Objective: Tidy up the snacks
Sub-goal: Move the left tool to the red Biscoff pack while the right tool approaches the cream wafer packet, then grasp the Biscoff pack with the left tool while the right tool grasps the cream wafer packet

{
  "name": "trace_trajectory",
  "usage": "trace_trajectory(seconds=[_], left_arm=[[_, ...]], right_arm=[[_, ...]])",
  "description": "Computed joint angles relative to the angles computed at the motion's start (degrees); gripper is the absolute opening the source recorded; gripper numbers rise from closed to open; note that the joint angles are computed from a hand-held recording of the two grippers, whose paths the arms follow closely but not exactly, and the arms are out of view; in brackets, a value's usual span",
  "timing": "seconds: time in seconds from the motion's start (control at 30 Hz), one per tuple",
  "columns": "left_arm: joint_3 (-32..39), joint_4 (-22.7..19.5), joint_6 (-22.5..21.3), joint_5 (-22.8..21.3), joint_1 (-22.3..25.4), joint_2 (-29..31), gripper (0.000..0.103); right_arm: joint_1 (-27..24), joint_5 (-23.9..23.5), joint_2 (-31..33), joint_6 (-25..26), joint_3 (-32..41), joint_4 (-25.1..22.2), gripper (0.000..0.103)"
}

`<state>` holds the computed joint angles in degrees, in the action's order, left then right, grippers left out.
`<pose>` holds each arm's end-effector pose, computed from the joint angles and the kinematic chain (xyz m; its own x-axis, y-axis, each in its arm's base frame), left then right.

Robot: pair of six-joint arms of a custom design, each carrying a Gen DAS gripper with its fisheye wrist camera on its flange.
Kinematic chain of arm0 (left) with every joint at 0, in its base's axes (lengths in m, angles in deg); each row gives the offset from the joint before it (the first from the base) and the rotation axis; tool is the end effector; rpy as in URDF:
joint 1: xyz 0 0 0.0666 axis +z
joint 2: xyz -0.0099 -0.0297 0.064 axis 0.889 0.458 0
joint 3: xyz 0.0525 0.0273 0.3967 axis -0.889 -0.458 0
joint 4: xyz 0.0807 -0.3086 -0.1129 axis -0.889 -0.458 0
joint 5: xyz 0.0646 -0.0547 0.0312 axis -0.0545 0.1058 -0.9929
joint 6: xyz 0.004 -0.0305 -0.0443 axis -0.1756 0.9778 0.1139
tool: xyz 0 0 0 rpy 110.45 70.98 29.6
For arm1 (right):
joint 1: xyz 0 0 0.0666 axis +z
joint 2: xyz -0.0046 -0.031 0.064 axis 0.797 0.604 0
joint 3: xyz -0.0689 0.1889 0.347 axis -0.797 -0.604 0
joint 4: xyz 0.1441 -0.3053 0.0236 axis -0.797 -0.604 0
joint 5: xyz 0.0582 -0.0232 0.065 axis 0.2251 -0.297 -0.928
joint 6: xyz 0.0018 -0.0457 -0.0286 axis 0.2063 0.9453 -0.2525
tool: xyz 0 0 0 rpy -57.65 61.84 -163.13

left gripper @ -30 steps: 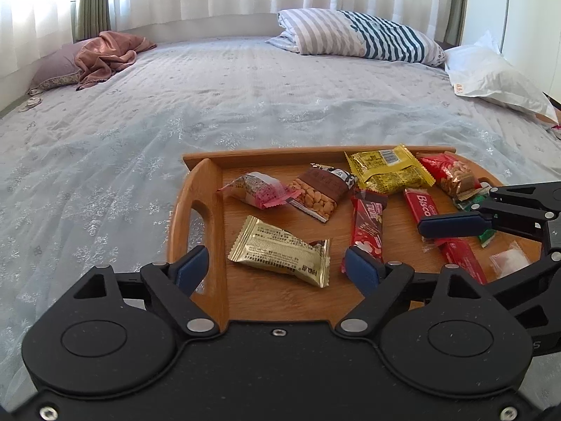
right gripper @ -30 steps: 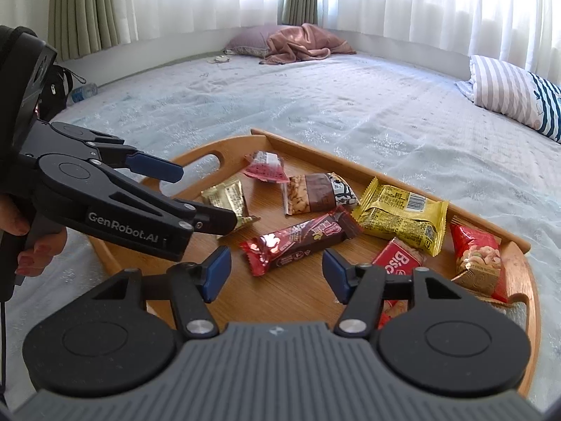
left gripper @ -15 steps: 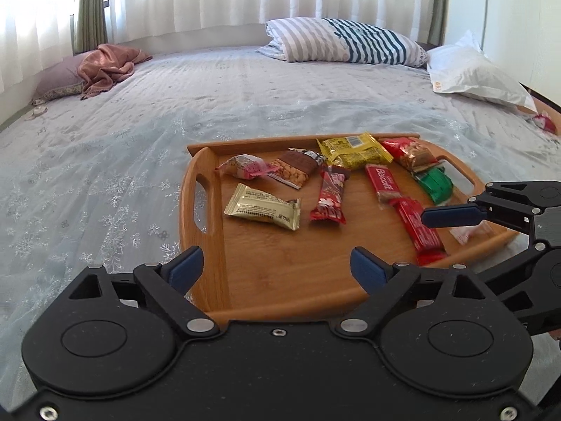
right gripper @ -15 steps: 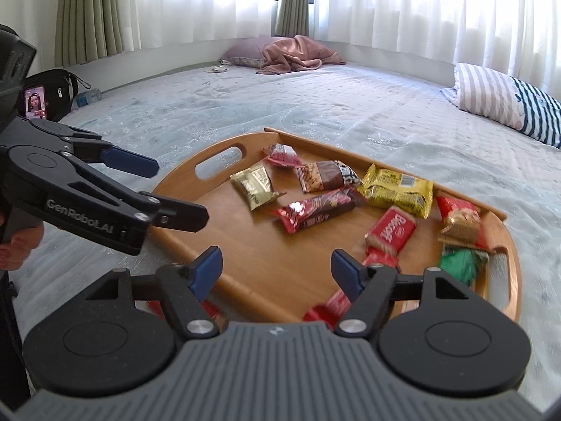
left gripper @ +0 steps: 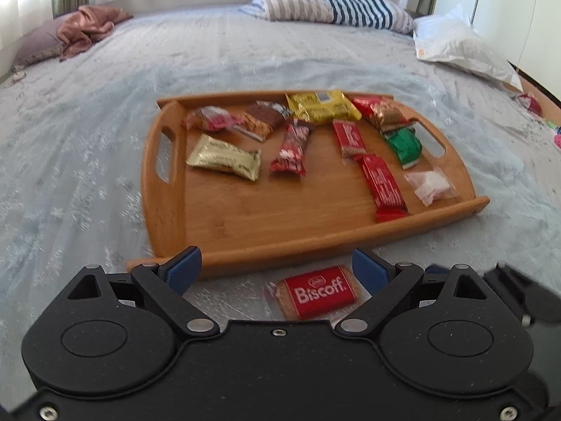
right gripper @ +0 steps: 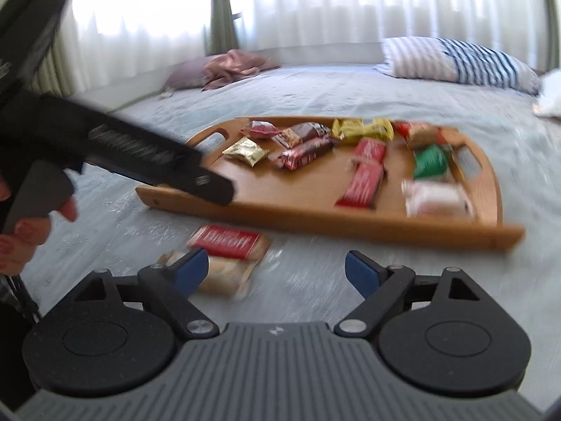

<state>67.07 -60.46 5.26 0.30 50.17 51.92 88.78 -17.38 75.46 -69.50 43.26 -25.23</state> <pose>0.7101 -0.1697 0.2625 -0.6481 0.3919 -0.6529 0.5679 0.8200 -0.0716 0.5668 0.3884 0.1865 -0.4991 0.1523 -0.8531 0.0688 0.9883 0.1362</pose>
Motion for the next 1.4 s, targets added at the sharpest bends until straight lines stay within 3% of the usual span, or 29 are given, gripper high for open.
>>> trace_trajectory(seconds=[0.1, 0.17, 0.3, 0.4, 0.47, 0.57, 0.67, 0.8, 1.13, 1.23, 1.33, 1.4], left_arm=[[3.4, -3.7, -0.3, -1.9, -1.0, 2.0, 0.094], [2.6, -2.7, -0.7, -3.3, -1.8, 1.9, 0.098], [-0.2, -0.7, -1.5, -5.0, -3.0, 0.7, 0.097], [0.7, -3.4, -0.4, -4.6, -3.2, 1.2, 0.089], [2.3, -5.9, 1.3, -4.7, -3.3, 2.2, 0.089], [3.3, -6.3, 2.9, -5.9, -3.3, 3.0, 0.087], [4.4, -6.7, 2.3, -4.1, -2.9, 3.6, 0.069], [7.5, -10.1, 2.4, -0.3, -1.9, 4.4, 0.066], [0.1, -4.3, 3.1, 2.8, 0.1, -0.5, 0.066], [-2.5, -1.4, 3.2, 3.6, 0.5, -2.1, 0.066], [-5.4, 2.3, 2.5, 3.1, 0.7, -3.8, 0.066], [-6.7, 4.0, 2.1, 2.7, 0.8, -4.4, 0.066]], right_arm=[[1.6, 4.3, 1.1, -1.0, 0.4, 0.4, 0.096], [2.0, 5.6, 1.4, -0.3, 0.9, 0.2, 0.098], [2.4, 6.3, 1.8, -0.1, 1.7, -0.2, 0.1], [3.0, 8.0, 2.3, 0.3, 2.1, -0.1, 0.1], [3.3, 8.9, 2.6, 0.5, 2.3, -0.3, 0.1], [3.7, 10.5, 3.2, 0.8, 3.0, -0.8, 0.1], [3.7, 10.8, 3.4, 0.4, 3.2, -0.3, 0.1], [3.8, 11.6, 4.0, 1.0, 4.2, -0.1, 0.1], [3.8, 10.8, 6.9, 0.6, 10.4, -3.4, 0.098], [3.8, 10.2, 7.2, -0.5, 11.3, -3.7, 0.093], [3.9, 10.3, 8.0, -0.8, 13.2, -5.4, 0.082], [4.1, 11.2, 8.6, -0.7, 14.5, -6.8, 0.063]])
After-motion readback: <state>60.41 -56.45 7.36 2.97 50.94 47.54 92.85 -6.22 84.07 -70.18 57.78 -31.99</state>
